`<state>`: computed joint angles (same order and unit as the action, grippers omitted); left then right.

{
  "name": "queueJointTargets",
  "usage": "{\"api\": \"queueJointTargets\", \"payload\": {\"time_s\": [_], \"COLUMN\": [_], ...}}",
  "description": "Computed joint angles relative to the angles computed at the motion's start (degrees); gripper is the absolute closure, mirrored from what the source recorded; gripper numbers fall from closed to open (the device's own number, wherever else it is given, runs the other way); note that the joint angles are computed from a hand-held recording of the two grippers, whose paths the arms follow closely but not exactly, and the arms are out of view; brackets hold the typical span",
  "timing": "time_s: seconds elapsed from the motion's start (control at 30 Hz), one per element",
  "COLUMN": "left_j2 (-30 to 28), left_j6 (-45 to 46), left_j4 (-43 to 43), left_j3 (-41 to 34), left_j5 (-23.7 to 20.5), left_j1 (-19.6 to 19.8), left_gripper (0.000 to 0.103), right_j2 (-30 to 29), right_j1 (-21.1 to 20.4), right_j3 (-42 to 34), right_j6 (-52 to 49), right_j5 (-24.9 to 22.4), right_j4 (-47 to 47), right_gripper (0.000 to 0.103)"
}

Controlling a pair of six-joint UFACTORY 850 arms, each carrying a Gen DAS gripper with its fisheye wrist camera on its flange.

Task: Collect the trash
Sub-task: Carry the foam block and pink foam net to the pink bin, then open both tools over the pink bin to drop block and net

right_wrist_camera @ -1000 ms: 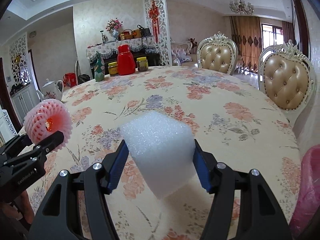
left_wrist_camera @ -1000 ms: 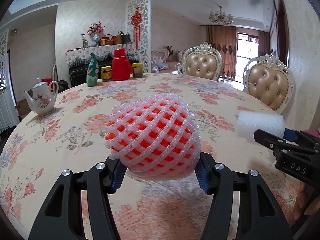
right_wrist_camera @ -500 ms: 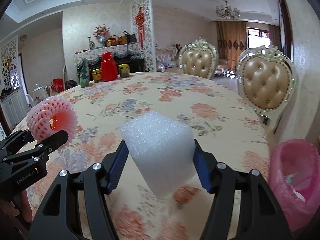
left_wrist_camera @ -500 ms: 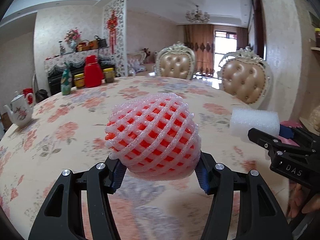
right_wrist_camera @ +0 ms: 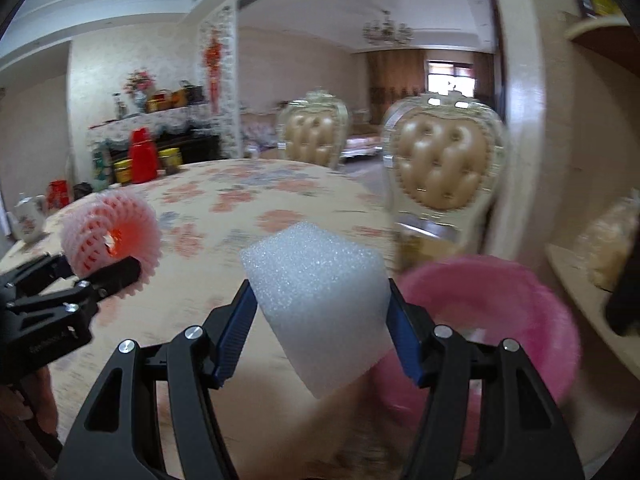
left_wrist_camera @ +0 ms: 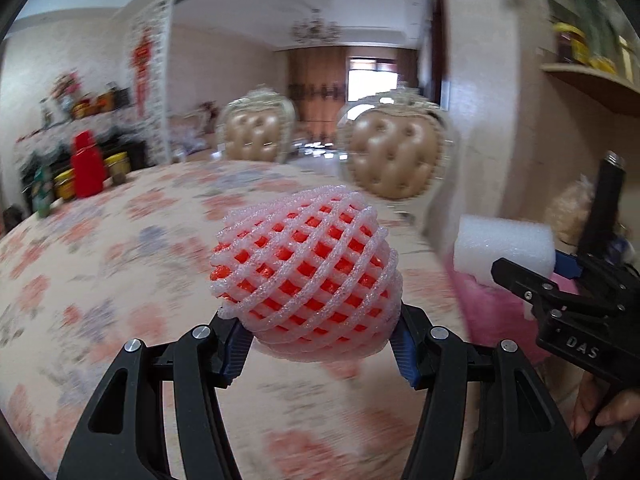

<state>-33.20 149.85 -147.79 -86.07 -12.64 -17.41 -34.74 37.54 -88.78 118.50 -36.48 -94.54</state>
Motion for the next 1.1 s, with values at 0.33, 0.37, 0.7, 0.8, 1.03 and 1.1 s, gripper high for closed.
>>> {"api": "queueJointTargets", "payload": {"time_s": [0.33, 0.37, 0.7, 0.8, 1.03, 1.1], "left_j2": [-6.9, -7.0, -17.3, -20.4, -27.3, -28.3], "left_j6": [-29.8, -30.4, -63.4, -71.3, -84.3, -80.7], "left_j4": [32.3, 33.2, 66.7, 74.1, 86.5, 83.1], "left_j3": [-9.9, -10.1, -27.4, -32.6, -43.9, -45.1], "left_j5": [-2.4, -2.3, -5.2, -5.9, -9.3, -9.6], "left_j1": [-4.9, -5.4, -8.0, -8.6, -9.7, -10.1], "left_gripper": [0.047, 0.047, 0.047, 0.045, 0.032, 0.016], "right_j2": [8.3, 8.5, 9.4, 8.5, 10.6, 12.1], "right_j1": [-4.4, -4.7, -9.8, -11.7, -11.3, -10.8], "right_j3": [13.9, 14.2, 17.3, 16.6, 19.6, 21.5], "right_j6": [8.0, 8.2, 12.4, 11.6, 12.6, 12.9], "right_j5": [-6.6, -6.8, -5.2, -2.6, -6.0, -7.4], "right_j4": [0.7, 0.9, -2.0, -2.6, -1.6, -0.9], "right_gripper": [0.041, 0.041, 0.038, 0.030, 0.026, 0.026]}}
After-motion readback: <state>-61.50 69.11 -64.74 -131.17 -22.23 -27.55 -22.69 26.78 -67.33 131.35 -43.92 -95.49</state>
